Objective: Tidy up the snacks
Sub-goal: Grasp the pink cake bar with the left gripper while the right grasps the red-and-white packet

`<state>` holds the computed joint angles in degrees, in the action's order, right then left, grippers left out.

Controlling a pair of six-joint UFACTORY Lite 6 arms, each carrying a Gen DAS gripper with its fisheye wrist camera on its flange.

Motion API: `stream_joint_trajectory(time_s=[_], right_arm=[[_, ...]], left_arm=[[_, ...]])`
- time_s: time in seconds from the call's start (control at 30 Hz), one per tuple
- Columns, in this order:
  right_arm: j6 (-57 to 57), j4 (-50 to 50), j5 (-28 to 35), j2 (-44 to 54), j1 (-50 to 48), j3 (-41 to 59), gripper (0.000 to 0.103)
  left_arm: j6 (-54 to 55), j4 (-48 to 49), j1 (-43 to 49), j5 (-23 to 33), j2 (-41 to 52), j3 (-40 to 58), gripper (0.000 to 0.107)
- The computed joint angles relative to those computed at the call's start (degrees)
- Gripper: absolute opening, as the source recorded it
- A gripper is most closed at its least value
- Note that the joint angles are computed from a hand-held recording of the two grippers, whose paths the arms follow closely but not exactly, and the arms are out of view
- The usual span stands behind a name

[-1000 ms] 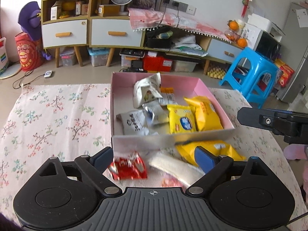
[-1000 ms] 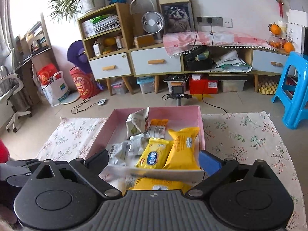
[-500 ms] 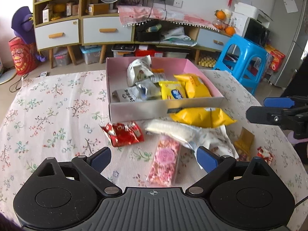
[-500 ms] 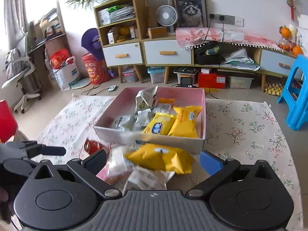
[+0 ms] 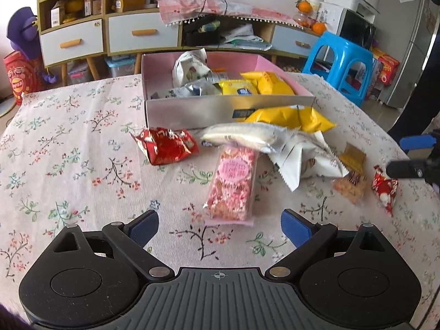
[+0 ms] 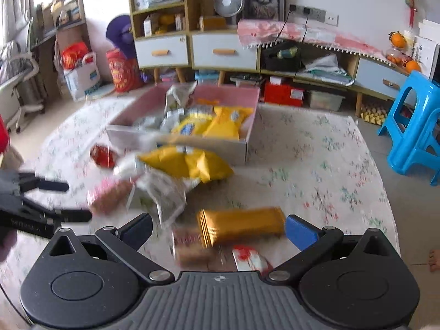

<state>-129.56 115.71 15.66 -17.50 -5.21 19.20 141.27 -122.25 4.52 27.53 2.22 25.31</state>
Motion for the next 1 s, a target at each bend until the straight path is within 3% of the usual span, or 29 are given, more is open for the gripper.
stream_joint_trajectory(time_s=[0.13,0.23,0.53,0.8,1.0], right_arm=[[-0.57,-3.23,0.45,0.02,-2.27,-2.51,0.094],[-6.70,0.95,0.65,0.82,-3.21,-4.47,0.094],[-36.39,28.57,3.10,8.15,-1.87,-6.85,0.094],[-32.02,23.33,6.82,10.46,-4.22,-6.55,0.093],[-34.96,26.31,7.89,10.72,-4.01,-6.77,0.085]], left_arm=[[5.26,-3.97,0.32,1.96,1.10,-1.25,0.097],[9.46,-7.24,-0.08,3.02,2.34,-1.57,0.097],[21.20,-17.75,-3.07,4.57,5.82,-1.20,0.097],[21.48,-20.15,-4.76,6.22,8.81,1.29,0.097],[22.15,-21.64,-7.60,5.51,9.59,2.65,0.095]])
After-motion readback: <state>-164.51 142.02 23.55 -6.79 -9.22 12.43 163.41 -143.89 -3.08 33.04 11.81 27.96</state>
